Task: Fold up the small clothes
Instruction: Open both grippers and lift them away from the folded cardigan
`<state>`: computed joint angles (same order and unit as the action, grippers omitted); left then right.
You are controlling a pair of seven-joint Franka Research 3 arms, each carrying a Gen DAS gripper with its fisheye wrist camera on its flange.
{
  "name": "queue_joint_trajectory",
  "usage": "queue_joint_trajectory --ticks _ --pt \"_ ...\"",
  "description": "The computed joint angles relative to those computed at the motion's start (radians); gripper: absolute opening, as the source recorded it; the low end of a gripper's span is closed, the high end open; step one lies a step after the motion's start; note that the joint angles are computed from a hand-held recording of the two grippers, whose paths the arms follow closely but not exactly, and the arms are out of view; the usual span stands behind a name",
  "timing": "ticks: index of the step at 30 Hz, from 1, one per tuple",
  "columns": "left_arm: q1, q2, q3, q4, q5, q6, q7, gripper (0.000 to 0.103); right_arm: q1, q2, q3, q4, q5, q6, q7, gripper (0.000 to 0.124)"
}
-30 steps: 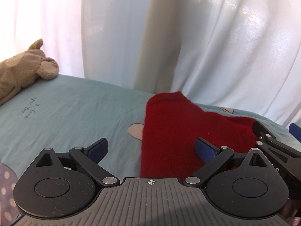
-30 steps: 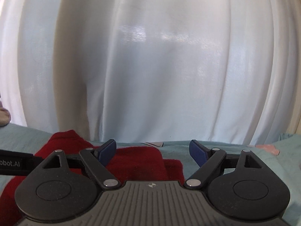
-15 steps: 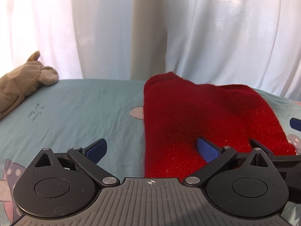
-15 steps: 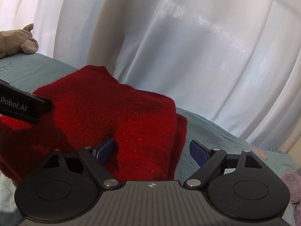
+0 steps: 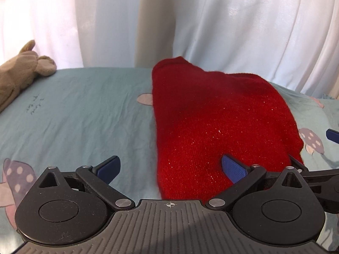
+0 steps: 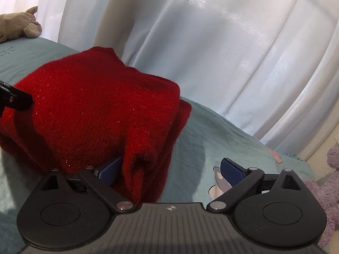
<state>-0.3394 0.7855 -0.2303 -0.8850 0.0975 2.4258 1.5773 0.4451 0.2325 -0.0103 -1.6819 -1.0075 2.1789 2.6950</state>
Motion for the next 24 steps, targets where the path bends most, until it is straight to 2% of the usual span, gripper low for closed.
queue_joint_trajectory --ticks 3,5,7,10,14,17,18,20,24 --pt "0.02 -0.054 -0.007 -0.063 -0.017 -0.013 -0.009 0.103 0.002 -0.021 0.004 -0.01 0.013 -0.014 0.007 0.099" --pt "0.047 -0.126 -0.023 -0.167 -0.035 0.0 0.005 0.103 0.007 -0.042 0.014 -0.025 0.024 -0.043 0.013 0.099" --pt "0.067 -0.201 -0.033 -0.272 -0.041 -0.005 0.03 0.103 0.004 -0.075 0.03 -0.054 0.053 -0.038 0.003 0.099" --pt "0.101 -0.308 -0.051 -0.425 -0.074 -0.007 0.059 0.103 -0.009 -0.127 0.059 -0.104 0.146 -0.002 0.0 0.099" --pt "0.108 -0.429 -0.04 -0.597 -0.073 0.01 0.041 0.103 -0.033 -0.189 0.088 -0.188 0.311 0.104 0.026 0.099" --pt "0.115 -0.456 -0.043 -0.626 -0.106 -0.019 0.014 0.103 -0.043 -0.228 0.107 -0.244 0.323 0.178 0.122 0.099" --pt "0.117 -0.456 -0.046 -0.622 -0.12 -0.035 0.013 0.103 -0.044 -0.23 0.115 -0.242 0.321 0.171 0.15 0.099" --pt "0.105 -0.458 -0.038 -0.618 -0.101 -0.054 -0.005 0.103 -0.041 -0.207 0.128 -0.192 0.349 0.096 0.149 0.099" --pt "0.084 -0.476 -0.023 -0.637 -0.031 -0.03 -0.025 0.103 -0.04 -0.201 0.127 -0.167 0.412 0.089 0.072 0.099"
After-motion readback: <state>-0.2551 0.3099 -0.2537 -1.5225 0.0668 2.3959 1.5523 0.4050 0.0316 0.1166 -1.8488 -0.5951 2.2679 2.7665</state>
